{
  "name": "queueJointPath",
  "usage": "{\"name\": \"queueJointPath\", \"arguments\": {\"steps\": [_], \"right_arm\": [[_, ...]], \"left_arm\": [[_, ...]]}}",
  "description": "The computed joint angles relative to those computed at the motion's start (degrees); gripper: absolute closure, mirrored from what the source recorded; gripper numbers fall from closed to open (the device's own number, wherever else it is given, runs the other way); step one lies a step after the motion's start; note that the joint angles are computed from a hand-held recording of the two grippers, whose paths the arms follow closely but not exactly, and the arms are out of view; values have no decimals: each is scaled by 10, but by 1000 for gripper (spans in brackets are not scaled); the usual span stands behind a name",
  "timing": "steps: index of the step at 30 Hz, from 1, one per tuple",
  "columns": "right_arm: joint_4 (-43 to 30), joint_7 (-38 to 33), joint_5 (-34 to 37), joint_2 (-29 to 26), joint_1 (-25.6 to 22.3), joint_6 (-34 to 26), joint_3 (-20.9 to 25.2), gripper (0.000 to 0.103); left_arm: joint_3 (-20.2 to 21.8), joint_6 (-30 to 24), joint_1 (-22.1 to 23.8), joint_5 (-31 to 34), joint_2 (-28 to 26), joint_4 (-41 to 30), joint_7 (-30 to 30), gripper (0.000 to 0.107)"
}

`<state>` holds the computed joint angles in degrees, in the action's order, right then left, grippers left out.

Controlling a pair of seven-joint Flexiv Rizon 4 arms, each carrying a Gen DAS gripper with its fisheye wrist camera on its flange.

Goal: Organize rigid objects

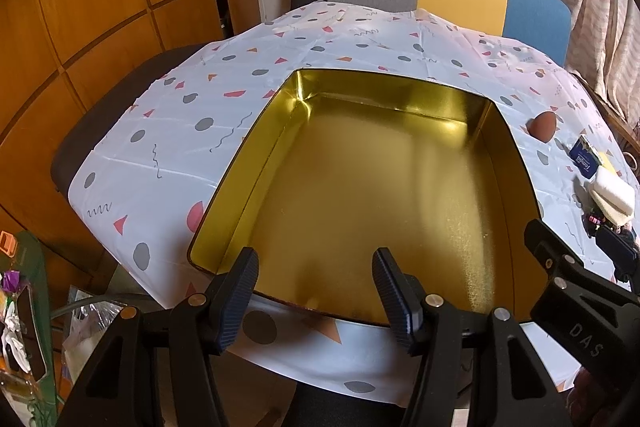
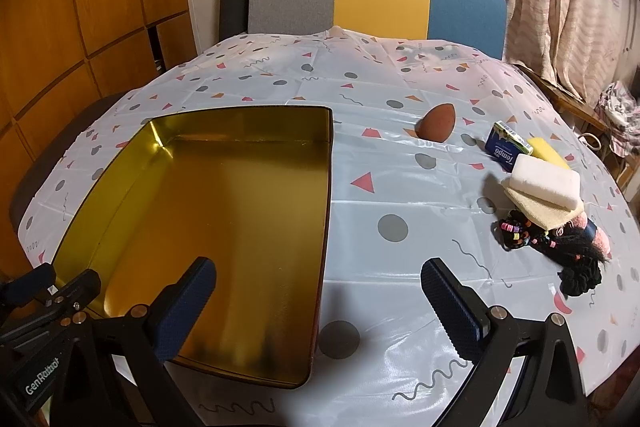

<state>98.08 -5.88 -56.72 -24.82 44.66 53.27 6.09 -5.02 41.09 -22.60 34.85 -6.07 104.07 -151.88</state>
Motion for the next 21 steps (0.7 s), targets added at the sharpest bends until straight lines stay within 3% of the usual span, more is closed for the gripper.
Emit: {"name": "queueJointPath", "arguments": {"steps": [21], "right_arm": [[10,10,-3,7,-5,1,3,0]], "left_arm": [[-2,-9,-5,3,-3,-5,-1,47]]}}
